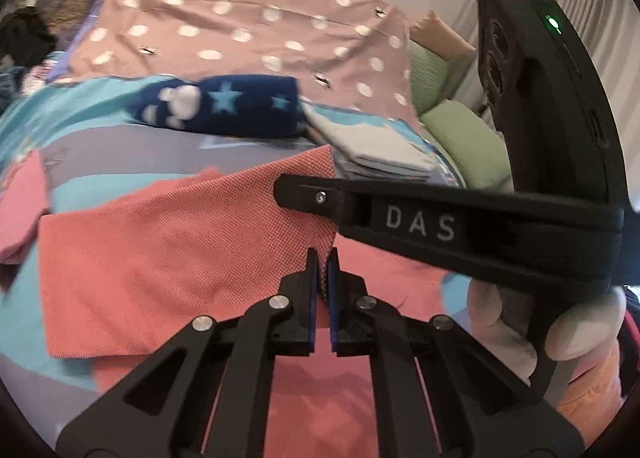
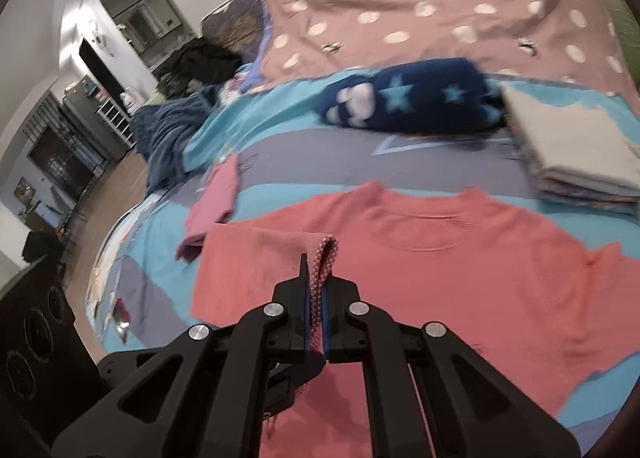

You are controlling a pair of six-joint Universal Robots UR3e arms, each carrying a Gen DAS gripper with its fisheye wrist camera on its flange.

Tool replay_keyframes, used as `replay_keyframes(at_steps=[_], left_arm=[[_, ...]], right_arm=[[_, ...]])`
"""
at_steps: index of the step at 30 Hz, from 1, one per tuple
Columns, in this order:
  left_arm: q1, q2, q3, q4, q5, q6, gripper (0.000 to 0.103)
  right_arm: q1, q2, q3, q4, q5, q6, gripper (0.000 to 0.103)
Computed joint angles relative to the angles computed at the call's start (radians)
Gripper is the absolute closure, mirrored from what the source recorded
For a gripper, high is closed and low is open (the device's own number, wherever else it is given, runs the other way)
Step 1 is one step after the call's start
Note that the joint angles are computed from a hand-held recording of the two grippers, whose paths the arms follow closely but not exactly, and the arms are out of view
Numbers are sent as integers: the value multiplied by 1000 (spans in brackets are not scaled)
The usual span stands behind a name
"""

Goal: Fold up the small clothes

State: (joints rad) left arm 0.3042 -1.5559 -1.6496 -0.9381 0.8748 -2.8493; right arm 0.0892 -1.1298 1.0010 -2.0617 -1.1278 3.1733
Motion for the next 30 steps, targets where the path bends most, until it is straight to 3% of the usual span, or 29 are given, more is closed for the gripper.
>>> replay_keyframes(at_steps=[6, 15, 19, 23, 26, 30], left_arm=[[-171, -155, 99, 39, 68, -85, 98], [-319, -304, 218, 99, 164, -161, 98], [-324, -283, 186, 118, 184, -163, 82], [-252, -151, 19, 188, 195, -103, 58], [-116, -12, -146, 209, 184, -35, 51], [176, 136, -332, 203, 175, 25, 50]], right_arm=[[-136, -112, 259, -80, 23, -40, 99], [-228, -164, 421, -197, 29, -46, 99], [-230, -158, 446, -227, -37, -60, 99], [-241, -150, 488, -274, -68, -62, 97], [-226, -154, 499, -307, -168, -30, 80], [-210, -182, 501, -317, -181, -20, 80]])
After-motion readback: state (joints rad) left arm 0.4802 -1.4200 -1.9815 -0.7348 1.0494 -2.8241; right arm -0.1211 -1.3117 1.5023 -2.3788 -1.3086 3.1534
